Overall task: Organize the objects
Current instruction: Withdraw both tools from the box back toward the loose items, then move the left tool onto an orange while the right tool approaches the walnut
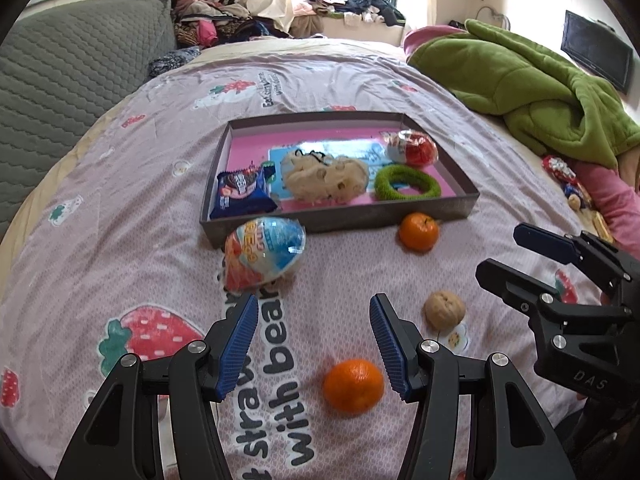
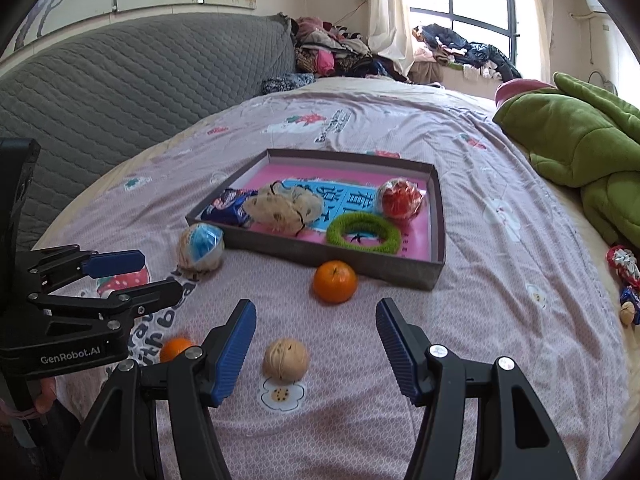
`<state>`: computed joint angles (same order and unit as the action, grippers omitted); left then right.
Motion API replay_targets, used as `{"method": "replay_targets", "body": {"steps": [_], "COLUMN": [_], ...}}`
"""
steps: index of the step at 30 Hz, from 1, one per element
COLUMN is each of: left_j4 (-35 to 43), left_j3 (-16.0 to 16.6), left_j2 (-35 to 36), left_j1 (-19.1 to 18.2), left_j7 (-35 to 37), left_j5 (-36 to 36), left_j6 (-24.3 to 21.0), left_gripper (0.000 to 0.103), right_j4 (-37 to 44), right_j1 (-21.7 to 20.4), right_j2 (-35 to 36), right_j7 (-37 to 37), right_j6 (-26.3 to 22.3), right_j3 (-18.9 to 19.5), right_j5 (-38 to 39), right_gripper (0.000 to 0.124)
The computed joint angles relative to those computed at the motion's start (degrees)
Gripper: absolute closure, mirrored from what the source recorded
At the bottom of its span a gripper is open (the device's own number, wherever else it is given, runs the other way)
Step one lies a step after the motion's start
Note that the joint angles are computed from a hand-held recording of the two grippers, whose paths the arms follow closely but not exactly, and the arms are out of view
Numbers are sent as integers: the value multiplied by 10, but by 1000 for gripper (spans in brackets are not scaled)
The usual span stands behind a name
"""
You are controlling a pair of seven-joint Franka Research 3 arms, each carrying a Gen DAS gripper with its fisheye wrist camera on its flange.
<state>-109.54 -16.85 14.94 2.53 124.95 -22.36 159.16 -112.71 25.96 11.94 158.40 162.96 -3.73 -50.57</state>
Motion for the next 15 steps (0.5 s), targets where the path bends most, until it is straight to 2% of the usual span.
{"method": "replay_targets", "body": {"steps": [15], "left_j4": [-40], "left_j3": [4], "left_j2": [-22], "left_j1": [3], "left_j7": [39], "left_j5": [-23], "left_j6": [-17], "left_gripper": [43], "right_j4": [-3], "right_j1": [5], "right_j2": [15], "right_j7": [-81], "right_j6": [-14], "right_j3": [6], "right_j5": [77], "right_gripper": [62]}}
